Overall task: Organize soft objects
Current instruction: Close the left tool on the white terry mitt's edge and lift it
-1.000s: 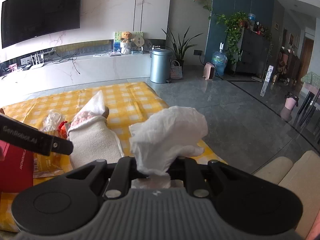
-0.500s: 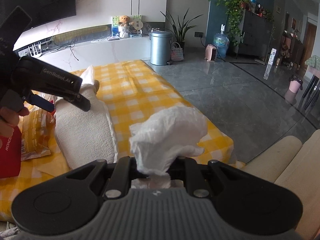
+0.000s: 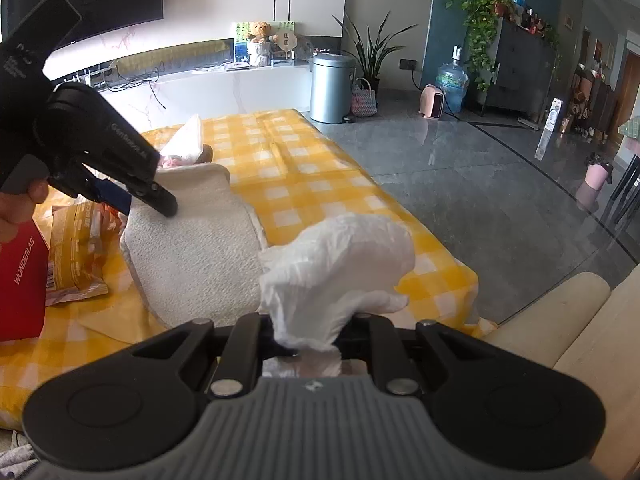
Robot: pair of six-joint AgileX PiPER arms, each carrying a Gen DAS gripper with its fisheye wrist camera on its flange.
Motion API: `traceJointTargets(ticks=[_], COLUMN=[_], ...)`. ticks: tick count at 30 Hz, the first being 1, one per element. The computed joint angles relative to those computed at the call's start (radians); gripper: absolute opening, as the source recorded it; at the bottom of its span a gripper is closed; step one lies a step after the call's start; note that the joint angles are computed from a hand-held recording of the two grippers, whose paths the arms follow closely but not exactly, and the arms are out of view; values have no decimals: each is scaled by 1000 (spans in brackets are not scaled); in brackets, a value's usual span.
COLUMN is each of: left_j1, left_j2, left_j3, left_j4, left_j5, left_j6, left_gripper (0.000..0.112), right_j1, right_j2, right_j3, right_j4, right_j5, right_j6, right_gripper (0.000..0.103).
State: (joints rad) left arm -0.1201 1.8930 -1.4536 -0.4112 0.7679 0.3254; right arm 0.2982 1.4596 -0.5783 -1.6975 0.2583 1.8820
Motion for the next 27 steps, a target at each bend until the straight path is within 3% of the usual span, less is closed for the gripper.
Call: traceJointTargets(ticks=[1,12,18,27], left_j1=[6,105,173,305], left_j2=[-10,-114,-194,-348], left_j3=[7,75,72,83], left_j4=[-2,-189,-233,-250], left_j5=[-2,94,192,328], left_j6=[16,243,215,258], left_gripper=[9,8,8,8], right_j1=[2,54,83,280], right_j2=[2,-28,-102,-219], right_j3=[-2,4,-8,-55], right_j4=[4,76,303,511], right_j5=[2,40,56,223], right_j6=[-4,-66,-276,-459], right_gripper=[13,13,12,12])
